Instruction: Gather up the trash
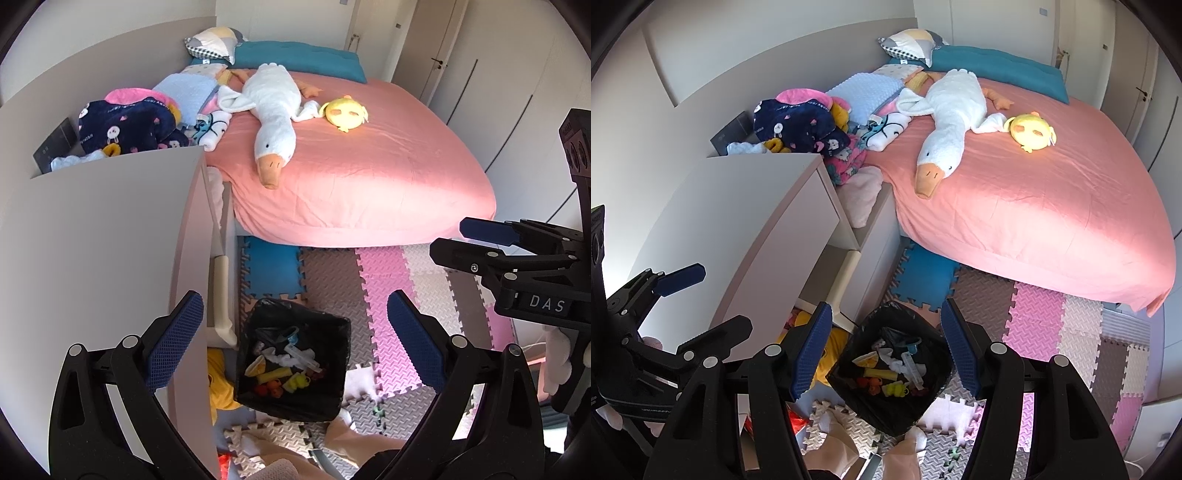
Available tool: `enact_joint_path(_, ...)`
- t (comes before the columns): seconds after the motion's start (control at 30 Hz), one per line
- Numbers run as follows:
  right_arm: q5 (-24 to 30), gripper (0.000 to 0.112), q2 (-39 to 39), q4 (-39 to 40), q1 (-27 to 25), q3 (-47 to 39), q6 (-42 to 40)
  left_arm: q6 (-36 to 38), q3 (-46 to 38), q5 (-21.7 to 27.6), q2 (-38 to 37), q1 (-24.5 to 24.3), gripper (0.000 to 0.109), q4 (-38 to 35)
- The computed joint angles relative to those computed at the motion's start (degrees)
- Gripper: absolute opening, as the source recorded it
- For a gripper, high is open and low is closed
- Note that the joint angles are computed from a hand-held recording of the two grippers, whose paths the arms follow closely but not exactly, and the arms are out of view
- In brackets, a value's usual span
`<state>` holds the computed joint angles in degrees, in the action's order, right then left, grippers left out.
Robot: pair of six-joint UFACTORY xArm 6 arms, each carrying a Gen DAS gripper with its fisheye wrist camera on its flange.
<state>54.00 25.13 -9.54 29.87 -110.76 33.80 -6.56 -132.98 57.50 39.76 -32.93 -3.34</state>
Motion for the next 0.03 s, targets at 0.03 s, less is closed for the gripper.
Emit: enact_joint_path(0.03, 0.1, 0.062, 0.0, 0.0, 0.0, 0.0, 0.1, 0.0, 0.1, 0.0, -0.1, 0.0, 0.096, 0.1)
